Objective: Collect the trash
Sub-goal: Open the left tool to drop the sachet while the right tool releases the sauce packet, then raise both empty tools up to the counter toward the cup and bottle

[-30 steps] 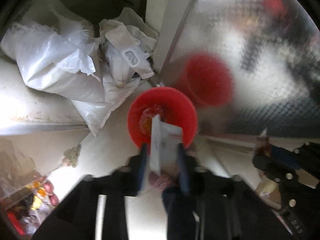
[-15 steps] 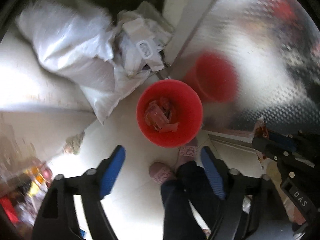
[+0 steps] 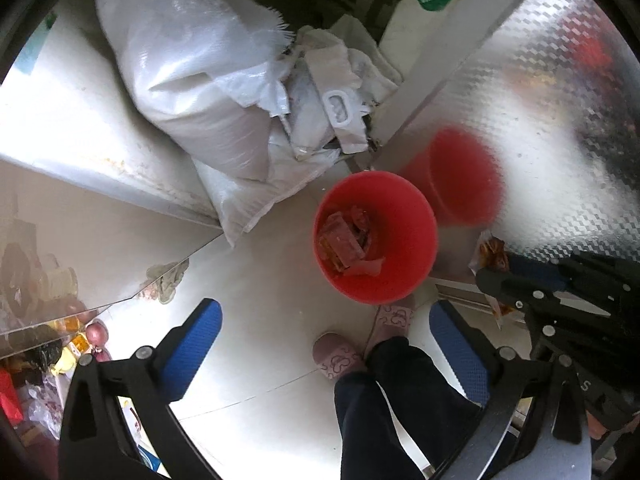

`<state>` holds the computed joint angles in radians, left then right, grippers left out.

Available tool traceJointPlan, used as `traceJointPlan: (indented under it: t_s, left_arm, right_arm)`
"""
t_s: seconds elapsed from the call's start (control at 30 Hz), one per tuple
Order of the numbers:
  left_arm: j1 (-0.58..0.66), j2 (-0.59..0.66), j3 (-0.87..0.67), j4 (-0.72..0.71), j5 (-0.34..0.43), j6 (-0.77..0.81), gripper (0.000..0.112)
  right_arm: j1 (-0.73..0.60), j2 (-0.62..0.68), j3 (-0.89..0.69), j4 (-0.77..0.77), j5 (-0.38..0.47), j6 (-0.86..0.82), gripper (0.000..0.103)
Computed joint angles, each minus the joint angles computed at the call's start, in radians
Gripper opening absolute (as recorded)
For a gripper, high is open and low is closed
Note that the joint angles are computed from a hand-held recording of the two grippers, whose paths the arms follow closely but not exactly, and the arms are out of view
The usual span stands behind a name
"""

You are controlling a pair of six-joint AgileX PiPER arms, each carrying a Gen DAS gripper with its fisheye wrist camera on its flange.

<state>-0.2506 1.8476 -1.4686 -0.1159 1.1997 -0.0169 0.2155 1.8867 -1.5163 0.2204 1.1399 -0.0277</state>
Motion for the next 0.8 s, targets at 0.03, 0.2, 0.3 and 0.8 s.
traceJointPlan:
  t_s: [0.03, 0.2, 0.3, 0.8]
  left_arm:
    - [0.005, -0.002, 0.005, 0.006, -0.001, -0.002, 0.103]
    - [0.029, -0.010, 0.033, 0.016, -0.019, -0.002, 0.103]
    - [0.039, -0.008, 0.038, 0.022, -0.025, -0.004, 0.103]
    - [0.072, -0.064, 0.055, 0.011, 0.009, -0.020, 0.103]
  right_arm:
    - [0.007, 0.006, -0.004, -0.004, -0.002, 0.001, 0.015]
    - [0.031, 0.030, -0.022, -0.039, -0.010, 0.017, 0.020]
    - [0.035, 0.041, -0.024, -0.053, -0.014, 0.020, 0.034]
    - [0.077, 0.033, -0.048, -0.132, 0.030, 0.051, 0.090]
